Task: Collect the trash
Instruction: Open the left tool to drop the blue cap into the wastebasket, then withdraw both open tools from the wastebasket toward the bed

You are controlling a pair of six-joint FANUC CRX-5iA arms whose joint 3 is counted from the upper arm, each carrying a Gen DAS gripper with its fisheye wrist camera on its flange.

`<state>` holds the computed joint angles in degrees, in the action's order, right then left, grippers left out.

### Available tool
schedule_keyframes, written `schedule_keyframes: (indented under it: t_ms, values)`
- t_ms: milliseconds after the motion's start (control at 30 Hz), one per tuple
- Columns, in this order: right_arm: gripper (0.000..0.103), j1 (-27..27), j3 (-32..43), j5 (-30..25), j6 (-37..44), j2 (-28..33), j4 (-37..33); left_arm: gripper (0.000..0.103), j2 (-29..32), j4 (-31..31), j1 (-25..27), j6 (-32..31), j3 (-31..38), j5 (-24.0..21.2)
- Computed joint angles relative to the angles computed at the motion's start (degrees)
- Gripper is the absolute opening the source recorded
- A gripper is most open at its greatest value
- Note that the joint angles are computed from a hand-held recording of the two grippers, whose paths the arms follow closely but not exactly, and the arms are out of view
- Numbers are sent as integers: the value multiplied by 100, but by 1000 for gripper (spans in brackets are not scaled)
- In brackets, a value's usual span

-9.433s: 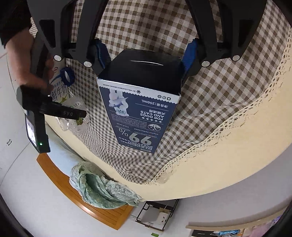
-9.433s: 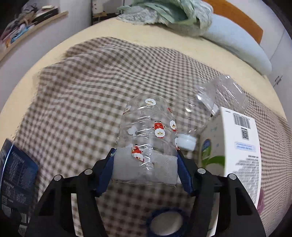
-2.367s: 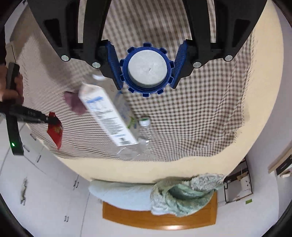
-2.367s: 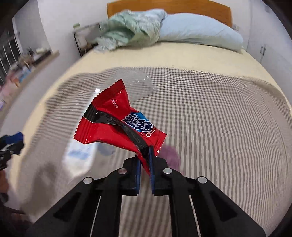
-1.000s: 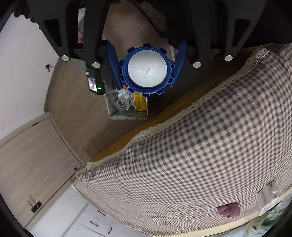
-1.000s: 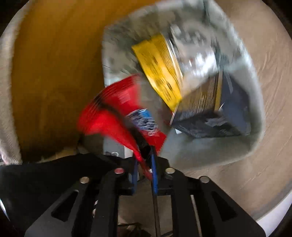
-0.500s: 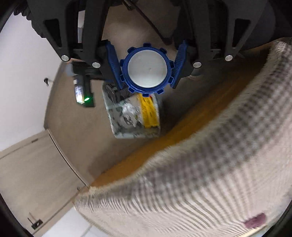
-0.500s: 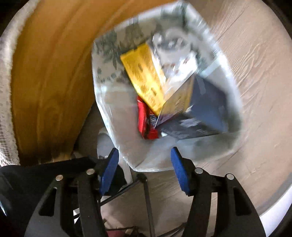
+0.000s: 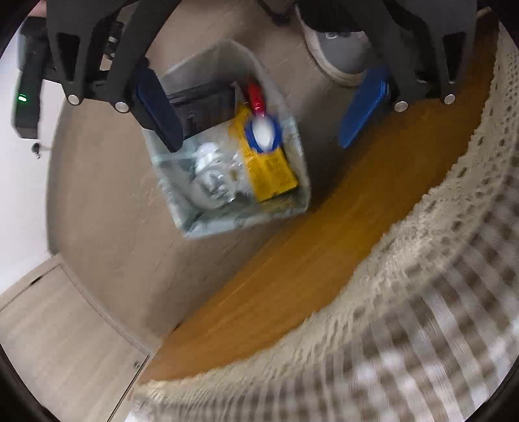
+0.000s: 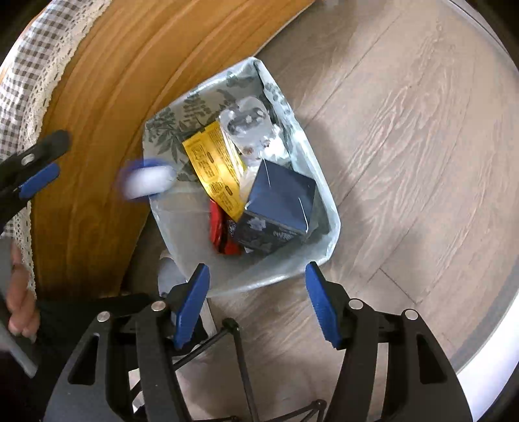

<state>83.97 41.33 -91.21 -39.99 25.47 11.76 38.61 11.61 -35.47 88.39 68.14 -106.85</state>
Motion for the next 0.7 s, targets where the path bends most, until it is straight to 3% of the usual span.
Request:
schedule_keyframes:
  t_ms: [133, 400, 700]
  values:
    - [59, -59, 50, 25, 136, 34, -194, 93, 66, 665, 217, 493, -204, -252]
    - [59, -174, 637, -406, 471, 383, -252, 93, 90, 263, 76, 19, 91, -720]
    - [59, -135, 1851, -1462, 685, 917, -229, 93, -593, 480, 222, 54, -753, -199]
